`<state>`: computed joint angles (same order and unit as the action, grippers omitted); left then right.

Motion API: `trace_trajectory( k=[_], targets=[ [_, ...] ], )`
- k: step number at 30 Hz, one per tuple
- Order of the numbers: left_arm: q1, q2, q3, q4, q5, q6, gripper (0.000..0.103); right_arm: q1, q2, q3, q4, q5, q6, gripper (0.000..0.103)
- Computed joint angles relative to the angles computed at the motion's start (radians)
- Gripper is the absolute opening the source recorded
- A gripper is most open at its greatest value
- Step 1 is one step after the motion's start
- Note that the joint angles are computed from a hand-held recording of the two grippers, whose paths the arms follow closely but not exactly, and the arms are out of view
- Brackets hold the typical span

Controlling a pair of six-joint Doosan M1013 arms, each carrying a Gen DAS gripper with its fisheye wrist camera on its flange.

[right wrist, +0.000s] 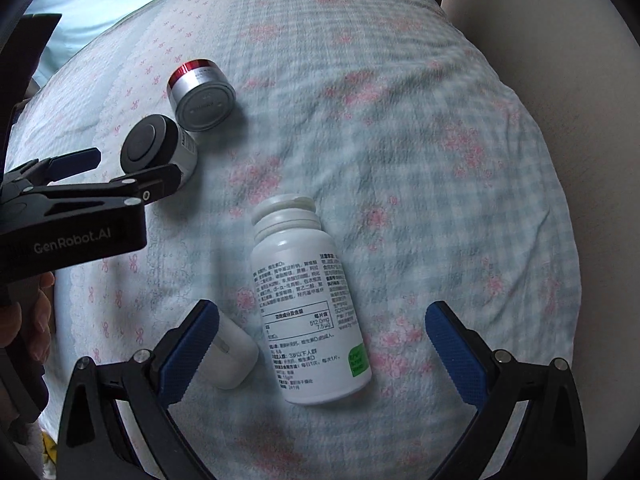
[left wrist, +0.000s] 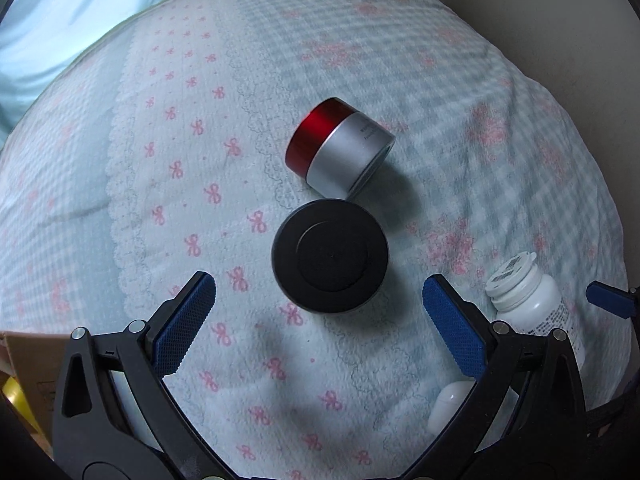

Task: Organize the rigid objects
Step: 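Move both tools toward the black-lidded jar and pill bottle, then grasp the black-lidded jar with the left tool while the right tool grasps the white pill bottle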

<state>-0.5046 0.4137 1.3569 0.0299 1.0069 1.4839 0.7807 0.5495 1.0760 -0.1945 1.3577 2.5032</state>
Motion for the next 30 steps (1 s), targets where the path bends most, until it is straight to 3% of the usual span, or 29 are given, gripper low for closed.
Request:
trace_trajectory(
  k=[4, 7, 13, 16, 30],
  targets=[
    [-0.008, 0.011, 0.005, 0.014, -0.019, 0.004, 0.101, 0.000, 0.007, 0.009, -0.006, -0.004, -0.020, 0.090],
    [-0.013, 0.018, 0.002, 0.037, -0.021, -0.011, 0.091, 0.003, 0.011, 0.009, -0.019, -0.003, -0.036, 0.083],
    [-0.011, 0.027, -0.003, 0.021, -0.040, -0.036, 0.056, 0.012, 0.019, 0.002, -0.015, -0.032, -0.080, 0.049],
    [-0.012, 0.026, -0.002, 0.023, -0.042, -0.045, 0.053, 0.020, 0.035, -0.020, -0.035, -0.002, -0.107, 0.049],
    [-0.011, -0.003, 0.020, 0.012, -0.038, -0.022, 0.053, 0.003, 0.019, 0.000, -0.007, -0.026, -0.097, 0.048]
  ],
)
